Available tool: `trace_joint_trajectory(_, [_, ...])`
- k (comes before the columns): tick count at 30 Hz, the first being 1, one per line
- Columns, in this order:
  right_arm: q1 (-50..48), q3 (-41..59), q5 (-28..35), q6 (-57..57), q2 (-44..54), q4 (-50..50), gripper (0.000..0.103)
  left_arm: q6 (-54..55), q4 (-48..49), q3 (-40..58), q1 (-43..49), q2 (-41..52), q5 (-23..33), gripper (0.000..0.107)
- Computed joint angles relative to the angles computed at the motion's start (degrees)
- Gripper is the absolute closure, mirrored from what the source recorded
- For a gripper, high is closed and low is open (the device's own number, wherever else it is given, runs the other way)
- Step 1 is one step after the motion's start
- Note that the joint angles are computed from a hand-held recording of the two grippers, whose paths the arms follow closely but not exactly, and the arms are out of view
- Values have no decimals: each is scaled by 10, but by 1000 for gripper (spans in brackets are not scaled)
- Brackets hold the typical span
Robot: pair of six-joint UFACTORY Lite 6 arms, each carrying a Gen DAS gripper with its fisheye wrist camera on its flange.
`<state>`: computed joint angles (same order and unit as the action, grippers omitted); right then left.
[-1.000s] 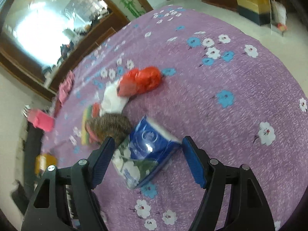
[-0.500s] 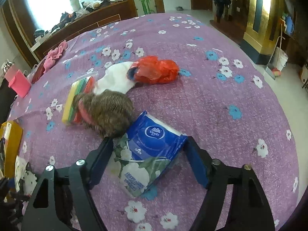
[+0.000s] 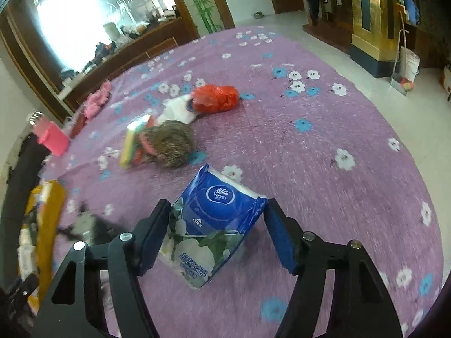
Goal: Organize soft objects
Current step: 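Carry both tissue packs to the tray and open both grippers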
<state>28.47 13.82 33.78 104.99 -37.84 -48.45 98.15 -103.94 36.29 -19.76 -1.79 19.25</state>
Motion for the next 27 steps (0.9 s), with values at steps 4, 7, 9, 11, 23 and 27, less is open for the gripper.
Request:
trace_joint_trajectory(4, [116,37,100,23,-36,23,36,-14,40,-67,71,-67,38,56])
trace_joint_trajectory(7, [201,94,144,71,16,-2,36,-38,83,-99,129,-104,62,56])
trace_joint_trajectory(9, [237,141,141,91,71,-19,36,-50,121,-117,187,-125,89,56])
trace_joint_trajectory(11, [264,181,125,105,125,-34,36,-67,161,-132,240,-149,112,56])
trace_joint_trajectory(23, [279,503,-82,51,513,-65,35,-97,280,-150,472,-195,183,56])
trace_joint_trajectory(27, [287,635,-100,-45,629,2,35,-80,274,-128,500,-147,180,55])
